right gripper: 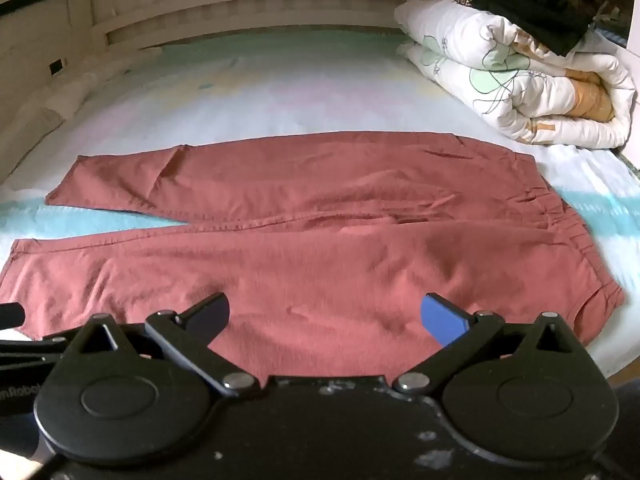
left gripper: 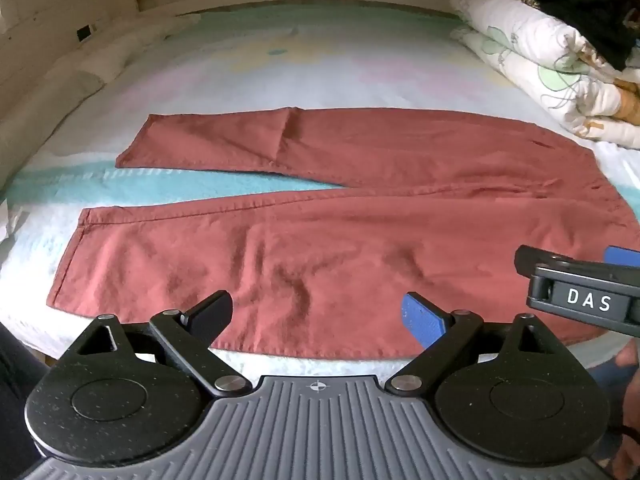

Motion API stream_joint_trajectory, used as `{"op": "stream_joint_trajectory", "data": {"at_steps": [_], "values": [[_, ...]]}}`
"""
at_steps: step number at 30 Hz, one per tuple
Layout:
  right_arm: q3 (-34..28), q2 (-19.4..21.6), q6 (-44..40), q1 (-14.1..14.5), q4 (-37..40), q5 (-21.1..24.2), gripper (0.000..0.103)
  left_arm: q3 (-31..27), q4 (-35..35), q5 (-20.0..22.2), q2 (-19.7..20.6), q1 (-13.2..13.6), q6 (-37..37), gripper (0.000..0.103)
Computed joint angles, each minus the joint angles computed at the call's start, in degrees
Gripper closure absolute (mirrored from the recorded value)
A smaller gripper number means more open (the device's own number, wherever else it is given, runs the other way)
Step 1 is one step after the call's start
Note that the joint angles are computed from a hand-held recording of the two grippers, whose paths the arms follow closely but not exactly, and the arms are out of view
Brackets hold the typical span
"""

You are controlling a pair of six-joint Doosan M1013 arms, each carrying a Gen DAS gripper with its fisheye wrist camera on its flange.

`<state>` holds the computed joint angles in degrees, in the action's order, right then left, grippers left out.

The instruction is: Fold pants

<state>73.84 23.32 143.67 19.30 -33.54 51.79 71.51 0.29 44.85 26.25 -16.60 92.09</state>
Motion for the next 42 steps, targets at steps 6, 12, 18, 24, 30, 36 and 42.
{"op": "stream_joint_trajectory", "data": {"at_steps": [6,12,18,24,30,36,42], "values": [[-0.6,0.1,-1.1,0.0,0.6,0.9,0.000,-0.2,0.9,0.1,0.2,-0.2,-0.4,0.011],[-0.9,0.3,-1.9,-0.2,1.7,1.2,0.000,-0.4,1.1,0.3,0.3,-0.2,-0.4,0.011],[-1.0,0.2,-2.6,-0.3,2.2,1.2,0.000,-0.5,1.0,0.5,0.3,-0.1,0.0,0.011],[-1.1,0.2,-3.2,-0.3,2.5,1.2,0.000,-0.6,0.9,0.7,0.4,-0.1,0.0,0.011],[-1.5,0.5,-3.6,-0.3,2.5,1.5,0.000,-0.8,0.7,1.0,0.5,0.0,0.0,0.011],[-1.6,0.5,-3.9,-0.2,2.4,1.6,0.000,-0.7,0.3,1.1,0.6,0.0,0.2,0.011],[-1.7,0.6,-4.3,-0.2,2.5,1.6,0.000,-0.8,0.3,1.1,0.6,0.1,0.2,0.011]]}}
